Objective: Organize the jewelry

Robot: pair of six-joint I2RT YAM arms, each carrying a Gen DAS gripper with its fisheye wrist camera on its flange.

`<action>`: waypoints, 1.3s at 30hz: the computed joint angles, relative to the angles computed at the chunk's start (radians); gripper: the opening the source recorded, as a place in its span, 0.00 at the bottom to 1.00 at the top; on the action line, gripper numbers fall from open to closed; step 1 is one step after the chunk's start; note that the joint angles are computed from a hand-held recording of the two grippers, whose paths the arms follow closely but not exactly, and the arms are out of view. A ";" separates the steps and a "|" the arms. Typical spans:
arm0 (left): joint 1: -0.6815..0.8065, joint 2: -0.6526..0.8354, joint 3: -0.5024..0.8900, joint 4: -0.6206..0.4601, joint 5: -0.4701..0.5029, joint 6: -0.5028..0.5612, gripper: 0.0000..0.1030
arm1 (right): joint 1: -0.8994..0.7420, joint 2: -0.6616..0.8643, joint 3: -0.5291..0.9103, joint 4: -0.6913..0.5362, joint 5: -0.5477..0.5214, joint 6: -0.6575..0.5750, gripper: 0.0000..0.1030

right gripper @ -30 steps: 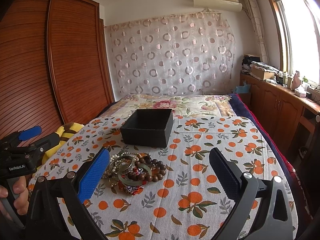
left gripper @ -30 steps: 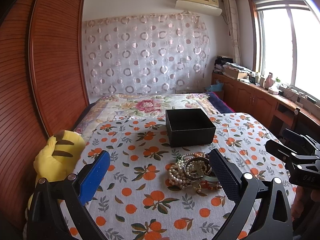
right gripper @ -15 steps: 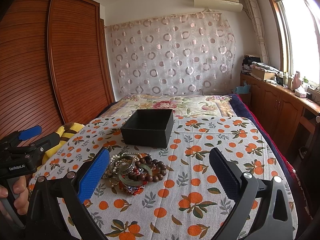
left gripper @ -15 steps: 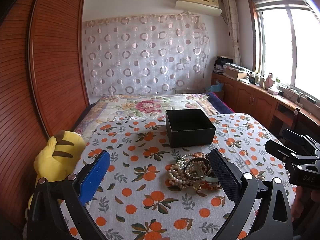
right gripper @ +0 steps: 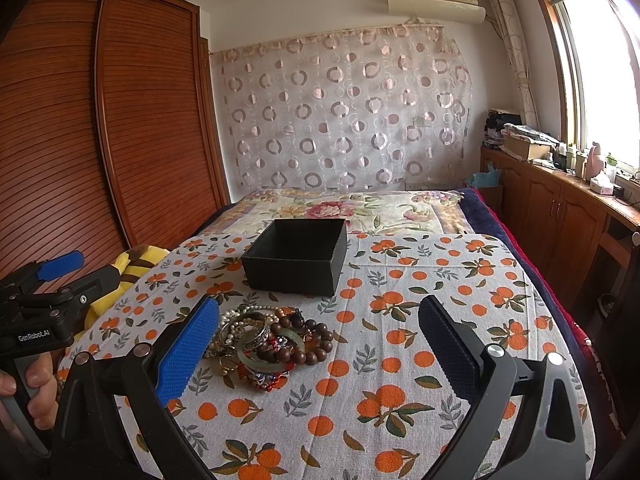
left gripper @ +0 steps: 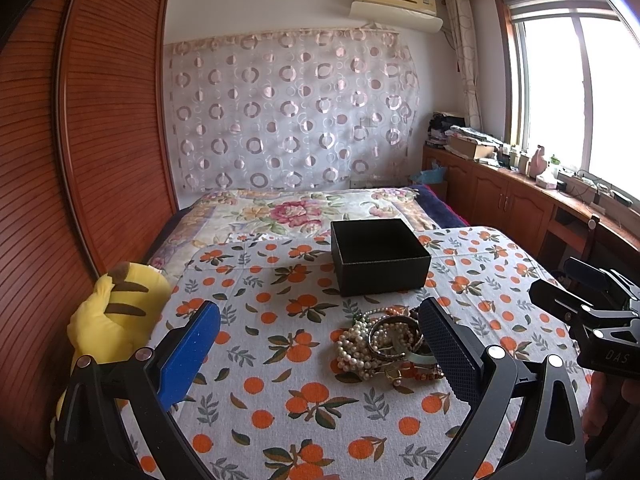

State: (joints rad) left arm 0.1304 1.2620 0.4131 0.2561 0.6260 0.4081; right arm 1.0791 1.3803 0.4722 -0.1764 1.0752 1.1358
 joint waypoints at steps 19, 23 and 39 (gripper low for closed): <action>-0.010 0.013 0.022 -0.062 -0.009 0.031 0.93 | -0.014 0.026 -0.003 0.037 -0.036 -0.018 0.98; -0.023 0.095 0.049 -0.085 -0.007 0.062 0.93 | -0.048 0.063 -0.059 0.180 -0.082 -0.087 0.98; -0.154 0.372 0.132 -0.100 -0.069 0.126 0.93 | -0.184 0.227 -0.168 0.516 -0.318 -0.287 0.63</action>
State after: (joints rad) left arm -0.0239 1.6341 0.5449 0.1559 0.5574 0.5345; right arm 0.8947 1.6069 0.3044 0.3401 0.7577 0.8489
